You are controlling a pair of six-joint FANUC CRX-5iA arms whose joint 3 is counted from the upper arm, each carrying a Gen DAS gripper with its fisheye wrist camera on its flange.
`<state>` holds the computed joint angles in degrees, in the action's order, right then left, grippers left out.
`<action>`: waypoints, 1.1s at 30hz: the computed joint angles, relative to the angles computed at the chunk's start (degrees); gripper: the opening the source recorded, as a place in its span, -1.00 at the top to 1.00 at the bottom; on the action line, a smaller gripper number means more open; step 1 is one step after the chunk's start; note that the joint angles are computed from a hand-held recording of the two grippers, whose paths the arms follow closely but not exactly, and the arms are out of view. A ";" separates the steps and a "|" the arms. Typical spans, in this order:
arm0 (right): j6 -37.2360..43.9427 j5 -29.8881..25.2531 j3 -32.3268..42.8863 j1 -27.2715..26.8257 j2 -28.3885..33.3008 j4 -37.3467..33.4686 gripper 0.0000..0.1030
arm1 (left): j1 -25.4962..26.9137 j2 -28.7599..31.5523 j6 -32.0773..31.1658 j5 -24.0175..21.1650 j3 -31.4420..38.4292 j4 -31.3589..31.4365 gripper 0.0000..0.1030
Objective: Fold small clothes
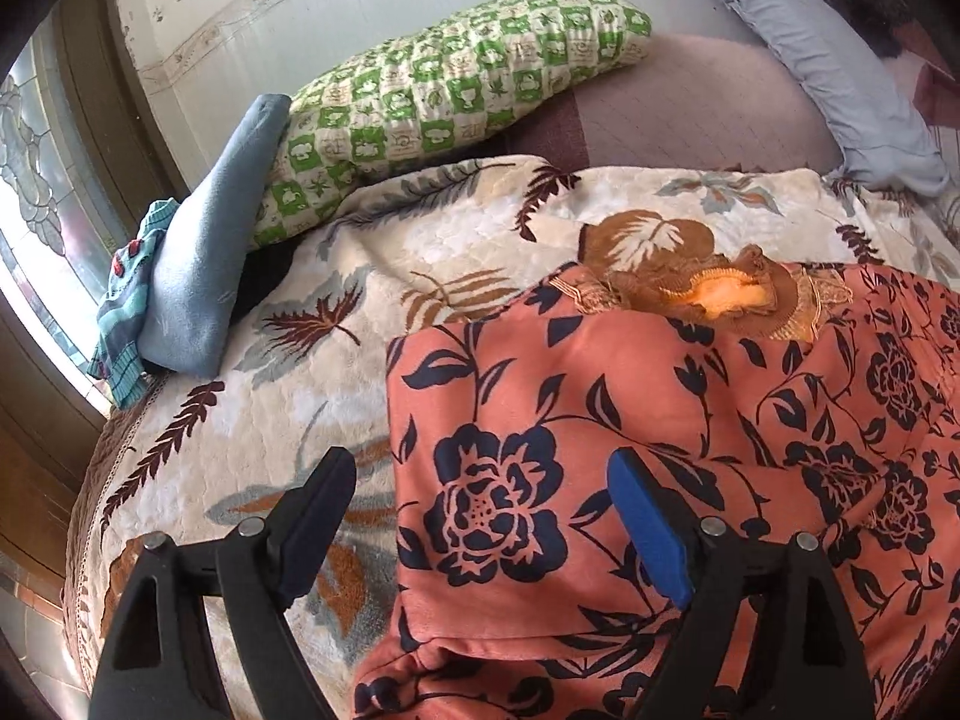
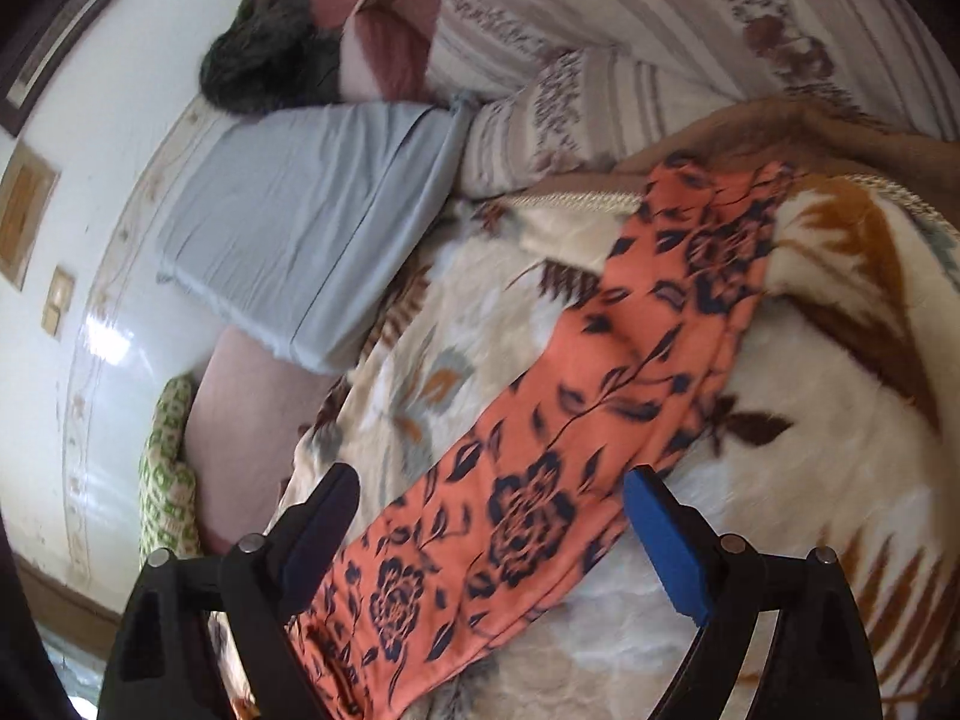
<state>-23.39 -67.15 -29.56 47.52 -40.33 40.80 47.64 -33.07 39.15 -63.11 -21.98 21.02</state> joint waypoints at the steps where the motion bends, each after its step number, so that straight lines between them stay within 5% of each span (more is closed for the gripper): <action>1: -0.22 0.49 -0.43 -2.29 -0.78 -0.70 -0.76 | -1.08 0.81 1.05 -0.53 0.54 -1.77 -0.67; 4: 2.27 0.72 -0.48 -9.02 -0.51 -3.11 -0.75 | -3.62 3.68 4.69 -2.71 2.53 -6.31 -0.67; 7: 5.89 6.83 -1.30 -16.76 -0.02 -8.11 -0.65 | -3.58 5.24 6.18 -4.10 2.99 -6.28 -0.67; 9: 6.67 10.29 -2.38 -19.84 0.27 -10.17 -0.37 | -3.27 5.36 6.72 -4.01 2.93 -5.78 -0.67; 11: 7.89 10.82 -2.29 -21.26 1.77 -10.91 0.18 | -3.07 5.35 7.17 -4.00 2.94 -5.28 -0.67; 13: 6.85 9.03 -1.70 -21.24 3.07 -11.15 0.54 | -2.47 5.16 6.90 -3.78 2.76 -4.29 -0.67; 16: 3.69 8.99 -2.40 -20.20 2.75 -9.80 0.77 | -1.50 5.50 7.35 -4.66 3.25 -3.27 -0.67; 21: -1.43 12.52 -2.95 -14.20 2.20 -0.31 0.84 | 2.83 5.38 6.85 -6.65 3.07 1.72 -0.67; 33: -9.26 37.96 3.84 2.12 14.46 12.38 0.84 | 15.07 4.15 1.61 -6.83 1.10 12.45 -0.67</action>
